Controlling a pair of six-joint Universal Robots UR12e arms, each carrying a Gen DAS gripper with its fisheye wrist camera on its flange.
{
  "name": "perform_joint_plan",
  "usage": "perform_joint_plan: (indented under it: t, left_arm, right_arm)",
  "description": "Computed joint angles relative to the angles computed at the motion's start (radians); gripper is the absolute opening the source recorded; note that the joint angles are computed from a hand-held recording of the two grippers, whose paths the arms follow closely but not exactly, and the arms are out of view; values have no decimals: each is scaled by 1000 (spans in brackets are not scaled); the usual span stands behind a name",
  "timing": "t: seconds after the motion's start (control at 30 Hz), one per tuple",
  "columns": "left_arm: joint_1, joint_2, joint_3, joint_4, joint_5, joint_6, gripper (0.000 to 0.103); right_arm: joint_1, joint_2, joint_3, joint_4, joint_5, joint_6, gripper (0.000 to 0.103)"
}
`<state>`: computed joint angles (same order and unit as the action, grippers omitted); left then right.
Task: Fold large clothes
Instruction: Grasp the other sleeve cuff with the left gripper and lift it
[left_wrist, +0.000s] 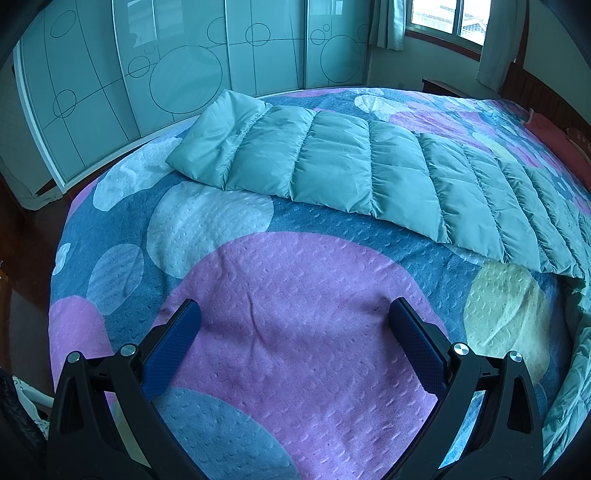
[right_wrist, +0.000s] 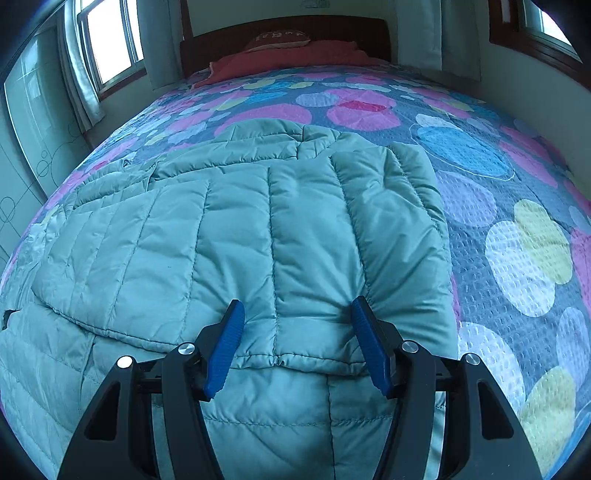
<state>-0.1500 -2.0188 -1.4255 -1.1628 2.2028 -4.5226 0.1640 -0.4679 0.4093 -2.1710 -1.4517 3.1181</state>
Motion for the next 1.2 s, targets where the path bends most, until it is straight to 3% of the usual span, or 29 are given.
perform_joint_plan:
  t: [0.17,0.27,0.37,0.53,0.6,0.67,0.8,0.87,0.93,1.03,1.2]
  left_arm:
    - [5,9,-16,36,-24,4,101]
    - [10,29,-55,124,-38,21,101]
    - [21,50,-109,262,-39,33,101]
    - [67,84,-245,652,-58,74,101]
    - [87,93,-282,740,-63,42,100]
    - [102,95,-300,791,-57,34,94]
    - [117,92,-307,806,-38,12,76]
    - [123,89,-307,818,-36,8,61]
    - [130,89,-314,829,-33,-24,36]
    - [141,94,-325,833,-49,-43,10]
    - [128,71,-252,761,0,59,4]
  right_arm:
    - [-1,-10,25,-23,4,2,61]
    - [-1,-11,28,-27,4,0,62]
    - [-2,-13,34,-34,10,-4,64]
    - [-3,-20,51,-51,19,-1,65]
    - [-3,-21,54,-55,22,1,65]
    - [-2,-23,57,-59,21,3,66]
    - [-2,-23,58,-61,21,3,66]
    - [-3,-23,58,-61,22,3,67]
    - [-3,-23,58,-61,22,3,67]
    - [-3,-23,59,-62,22,2,67]
    - [-3,-26,66,-66,22,3,67]
